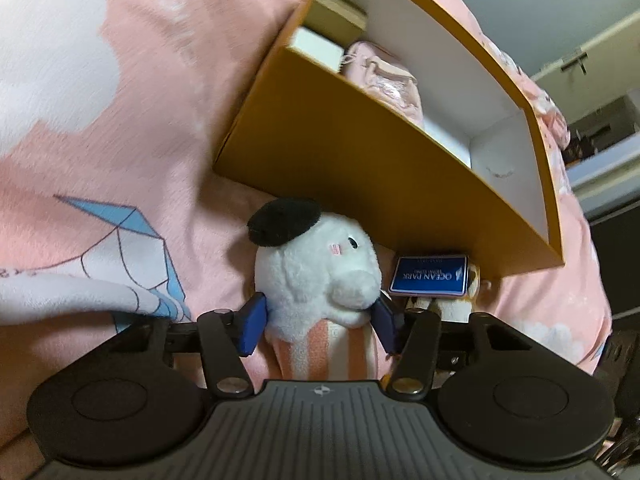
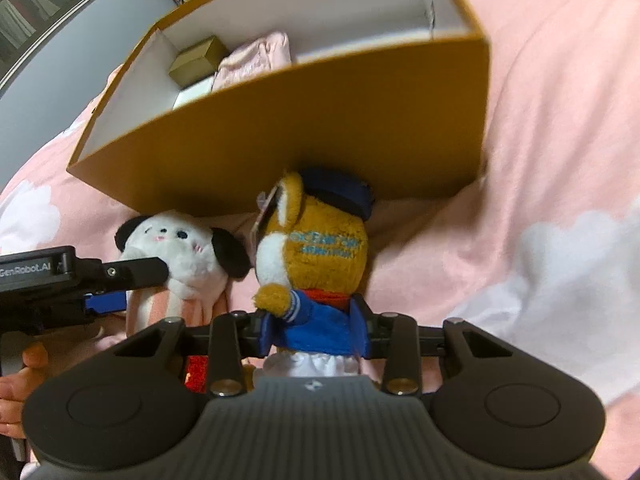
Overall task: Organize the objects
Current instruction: 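Lift both plush toys and carry them over the shoebox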
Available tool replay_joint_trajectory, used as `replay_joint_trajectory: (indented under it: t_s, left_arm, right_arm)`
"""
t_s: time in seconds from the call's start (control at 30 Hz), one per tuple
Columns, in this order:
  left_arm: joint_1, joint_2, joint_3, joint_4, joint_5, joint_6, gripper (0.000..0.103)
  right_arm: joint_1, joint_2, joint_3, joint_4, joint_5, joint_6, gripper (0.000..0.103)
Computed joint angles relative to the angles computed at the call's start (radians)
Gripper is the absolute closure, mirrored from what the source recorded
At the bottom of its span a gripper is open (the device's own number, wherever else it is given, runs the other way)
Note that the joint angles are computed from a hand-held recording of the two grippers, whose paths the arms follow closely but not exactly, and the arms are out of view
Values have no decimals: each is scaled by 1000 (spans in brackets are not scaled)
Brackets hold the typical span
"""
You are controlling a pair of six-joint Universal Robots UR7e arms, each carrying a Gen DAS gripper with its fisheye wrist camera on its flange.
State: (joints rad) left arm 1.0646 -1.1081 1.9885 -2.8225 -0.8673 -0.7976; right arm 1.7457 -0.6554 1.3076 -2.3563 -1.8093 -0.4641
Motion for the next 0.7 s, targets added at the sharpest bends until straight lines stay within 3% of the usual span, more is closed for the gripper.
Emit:
replay_joint_trajectory:
  t_s: [0.13, 0.43, 0.7]
  left_arm:
    - [-40, -14, 5, 46, 40, 30, 43]
    - [-98, -76, 48, -58, -4, 133, 44]
    - [-121, -14, -82, -178, -3, 344, 44]
  right_arm:
    - [2, -23, 20, -11, 24, -3, 67]
    - [11, -122, 46, 49, 118, -2, 67]
    - [15, -149, -48, 130, 270, 2, 67]
